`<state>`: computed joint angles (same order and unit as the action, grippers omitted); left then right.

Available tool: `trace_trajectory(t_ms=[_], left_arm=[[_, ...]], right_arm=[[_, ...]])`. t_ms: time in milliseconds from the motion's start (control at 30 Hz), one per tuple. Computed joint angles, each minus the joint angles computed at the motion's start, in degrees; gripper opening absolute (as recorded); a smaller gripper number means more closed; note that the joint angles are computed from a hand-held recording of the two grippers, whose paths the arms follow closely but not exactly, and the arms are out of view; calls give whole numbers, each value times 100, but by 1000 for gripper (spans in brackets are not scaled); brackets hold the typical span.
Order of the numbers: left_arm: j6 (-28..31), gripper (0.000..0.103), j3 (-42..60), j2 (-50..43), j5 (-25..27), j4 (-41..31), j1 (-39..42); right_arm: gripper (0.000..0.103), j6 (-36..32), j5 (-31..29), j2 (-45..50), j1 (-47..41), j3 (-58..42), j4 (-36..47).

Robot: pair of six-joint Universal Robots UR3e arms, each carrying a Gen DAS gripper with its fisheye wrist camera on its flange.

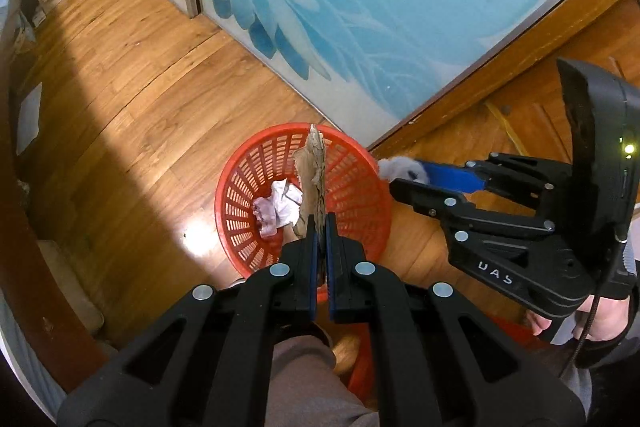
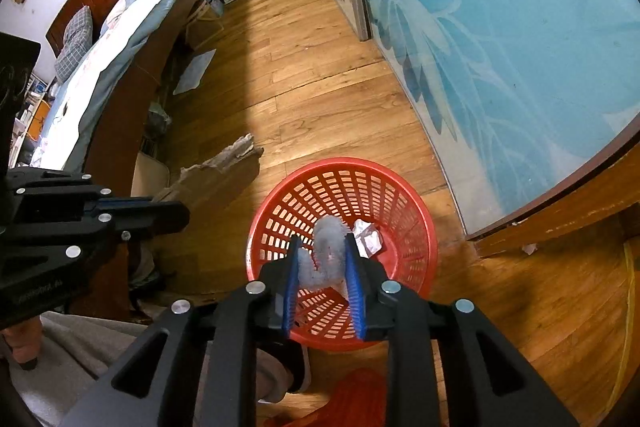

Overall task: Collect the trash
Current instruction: 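Carry both items to the red wastebasket and open both tools over it, then move both tools back over the trash on the bed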

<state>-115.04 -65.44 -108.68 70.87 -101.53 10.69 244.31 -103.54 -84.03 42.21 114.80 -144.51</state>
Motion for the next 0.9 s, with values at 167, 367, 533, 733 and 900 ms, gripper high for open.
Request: trace_trajectory(t_ms=[167,367,533,733,900], left_arm=[[-1,6,-281,200,13,213,30],[-7,66,-44,212,-361,-107,320],[84,66,-77,389,-467,-129,541],[193,66,177,505,-718,-313,1026],[215,66,738,453,-1215,-554,1920]], right_arm=[[34,119,-248,-37,134,-168,248],[39,216,-656,-149,264,-463,573],[53,269,-858,-124,373,-763,757],[54,167,-1261,205,540,-1565,962],[56,-440,-1790,1106,760,-3283,1123]])
